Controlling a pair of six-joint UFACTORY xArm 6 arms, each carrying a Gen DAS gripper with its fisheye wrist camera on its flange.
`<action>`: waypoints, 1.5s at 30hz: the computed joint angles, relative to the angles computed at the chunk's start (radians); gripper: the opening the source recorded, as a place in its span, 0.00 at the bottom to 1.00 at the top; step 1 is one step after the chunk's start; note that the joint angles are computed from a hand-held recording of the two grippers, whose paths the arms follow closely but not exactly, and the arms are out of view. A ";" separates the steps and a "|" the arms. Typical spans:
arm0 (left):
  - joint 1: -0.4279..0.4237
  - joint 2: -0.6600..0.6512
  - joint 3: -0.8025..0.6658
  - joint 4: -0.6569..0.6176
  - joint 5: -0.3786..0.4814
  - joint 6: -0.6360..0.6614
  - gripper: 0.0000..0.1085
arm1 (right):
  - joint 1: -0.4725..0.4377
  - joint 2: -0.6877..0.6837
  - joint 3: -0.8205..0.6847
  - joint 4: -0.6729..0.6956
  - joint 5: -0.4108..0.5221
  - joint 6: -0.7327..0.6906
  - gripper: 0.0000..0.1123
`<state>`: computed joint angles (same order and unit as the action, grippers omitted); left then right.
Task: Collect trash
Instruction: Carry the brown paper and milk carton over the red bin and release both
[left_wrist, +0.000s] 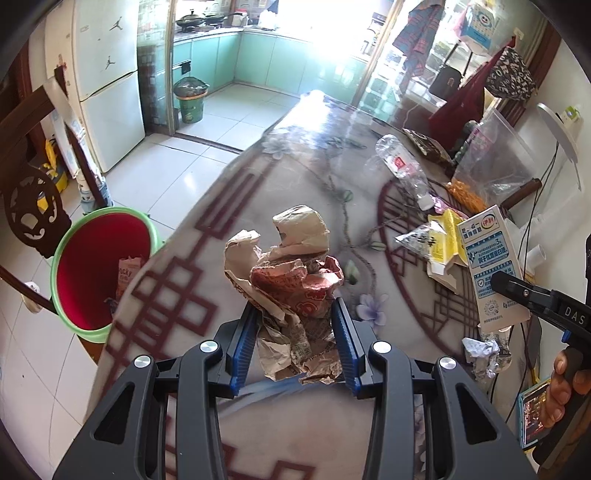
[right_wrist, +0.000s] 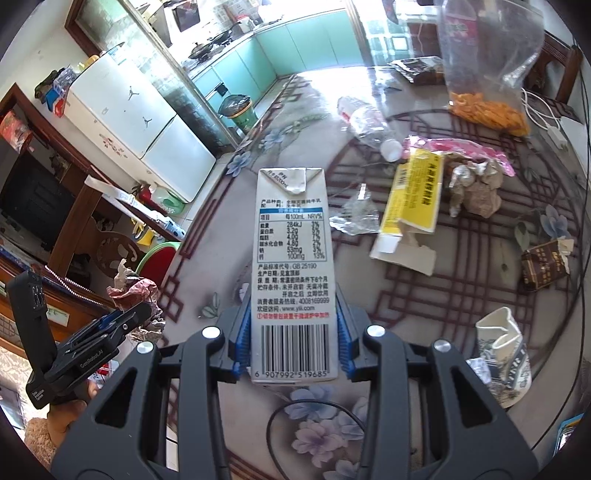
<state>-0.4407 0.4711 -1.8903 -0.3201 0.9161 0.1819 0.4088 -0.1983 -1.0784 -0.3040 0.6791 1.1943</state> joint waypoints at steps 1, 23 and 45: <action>0.006 0.003 -0.005 -0.001 0.002 0.001 0.35 | 0.006 0.015 -0.017 -0.002 0.003 0.001 0.33; 0.215 0.151 -0.218 -0.064 0.132 0.129 0.35 | 0.137 0.441 -0.551 -0.022 0.174 0.022 0.33; 0.309 0.440 -0.657 -0.053 0.327 0.109 0.35 | 0.180 0.793 -1.044 0.036 0.341 -0.072 0.33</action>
